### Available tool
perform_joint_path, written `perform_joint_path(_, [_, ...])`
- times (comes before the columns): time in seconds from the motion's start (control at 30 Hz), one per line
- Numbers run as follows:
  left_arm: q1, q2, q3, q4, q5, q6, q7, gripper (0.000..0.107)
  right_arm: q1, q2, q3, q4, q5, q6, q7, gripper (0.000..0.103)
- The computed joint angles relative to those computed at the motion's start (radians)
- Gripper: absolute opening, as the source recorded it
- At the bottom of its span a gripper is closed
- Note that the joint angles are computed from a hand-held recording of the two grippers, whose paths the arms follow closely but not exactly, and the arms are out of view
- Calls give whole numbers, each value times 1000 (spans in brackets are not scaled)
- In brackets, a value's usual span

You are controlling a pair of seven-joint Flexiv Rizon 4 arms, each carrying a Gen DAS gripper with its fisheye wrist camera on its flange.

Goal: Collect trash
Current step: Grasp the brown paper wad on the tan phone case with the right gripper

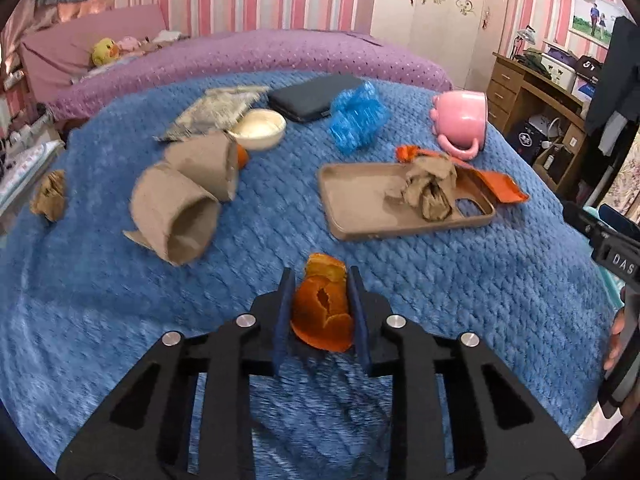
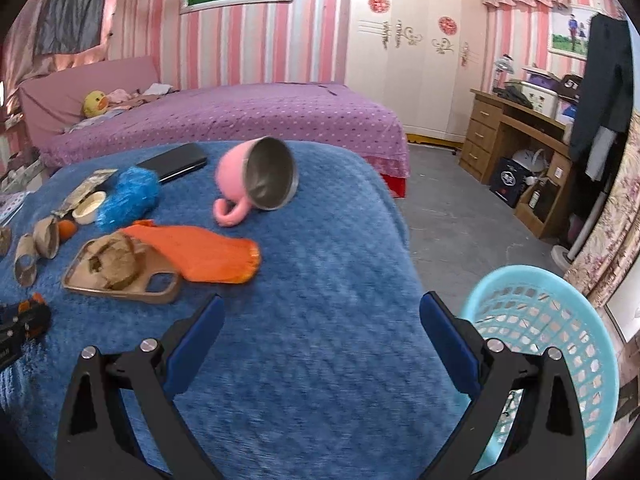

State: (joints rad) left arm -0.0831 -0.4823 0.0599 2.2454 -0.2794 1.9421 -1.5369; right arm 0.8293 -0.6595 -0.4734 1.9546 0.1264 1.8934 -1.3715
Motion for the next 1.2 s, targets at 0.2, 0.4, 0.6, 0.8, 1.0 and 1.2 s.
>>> perform_joint_path(0.2, [-80, 1, 91, -2, -94, 42, 40, 25, -3, 11, 65, -5, -28, 1, -10, 96])
perform_joint_path(0.4, [-59, 10, 100, 15, -153, 83, 55, 25, -30, 15, 153, -36, -67, -15, -3, 96])
perform_joint_path(0.6, [-105, -4, 153, 15, -272, 113, 139, 25, -74, -3, 243, -102, -130, -45, 35, 96])
perform_joint_path(0.8, [-40, 9, 116, 19, -305, 106, 141, 25, -41, -45, 215, -171, -206, -119, 66, 83])
perform_joint_path(1.0, [-23, 11, 102, 15, -290, 100, 137, 25, -153, -59, 334, -209, -300, -166, 116, 50])
perform_joint_path(1.2, [-32, 16, 96, 18, -286, 107, 130, 25, -71, -45, 232, -144, -291, -63, 103, 47])
